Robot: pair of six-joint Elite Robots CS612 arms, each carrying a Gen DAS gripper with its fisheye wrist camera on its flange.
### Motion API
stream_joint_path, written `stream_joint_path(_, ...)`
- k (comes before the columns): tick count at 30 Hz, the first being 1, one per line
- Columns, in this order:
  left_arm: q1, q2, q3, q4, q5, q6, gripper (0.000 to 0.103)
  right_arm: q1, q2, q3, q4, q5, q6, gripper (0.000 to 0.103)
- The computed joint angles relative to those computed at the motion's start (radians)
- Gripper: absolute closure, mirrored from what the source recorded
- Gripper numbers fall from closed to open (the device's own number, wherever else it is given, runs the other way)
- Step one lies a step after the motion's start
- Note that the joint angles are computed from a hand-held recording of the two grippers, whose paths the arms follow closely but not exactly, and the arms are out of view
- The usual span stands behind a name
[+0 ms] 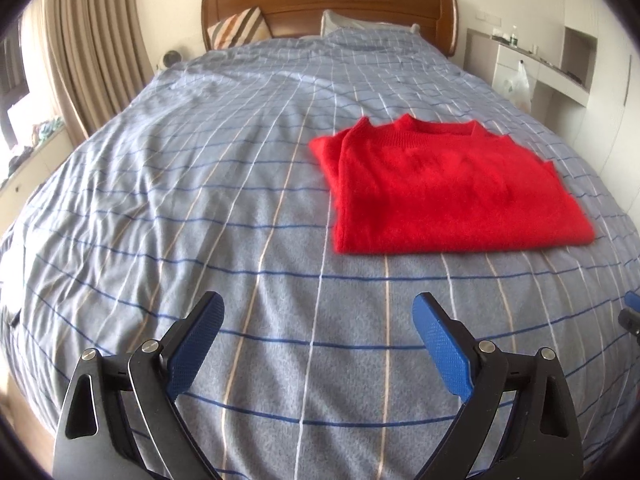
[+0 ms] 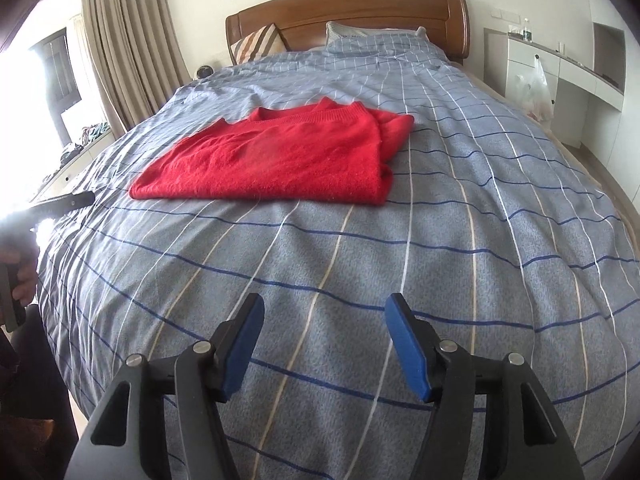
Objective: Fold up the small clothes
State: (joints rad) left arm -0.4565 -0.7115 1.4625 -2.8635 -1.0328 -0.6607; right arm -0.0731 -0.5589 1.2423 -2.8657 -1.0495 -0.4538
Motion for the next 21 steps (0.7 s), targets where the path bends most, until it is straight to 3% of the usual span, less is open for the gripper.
stream_joint_path(7, 0.008, 0.038, 0.034, -0.089, -0.044, -0.026, 0.006, -0.006, 0.031, 0.013, -0.115, -0.029, 0.068, 0.034)
stream_joint_path(13, -0.006, 0.071, 0.058, -0.250, 0.006, 0.026, 0.001, -0.013, 0.058, 0.006, -0.167, -0.002, 0.105, 0.026)
stream_joint_path(21, -0.006, 0.076, 0.051, -0.251, 0.010, 0.035, 0.001, -0.018, 0.080, -0.007, -0.208, 0.036, 0.126, 0.021)
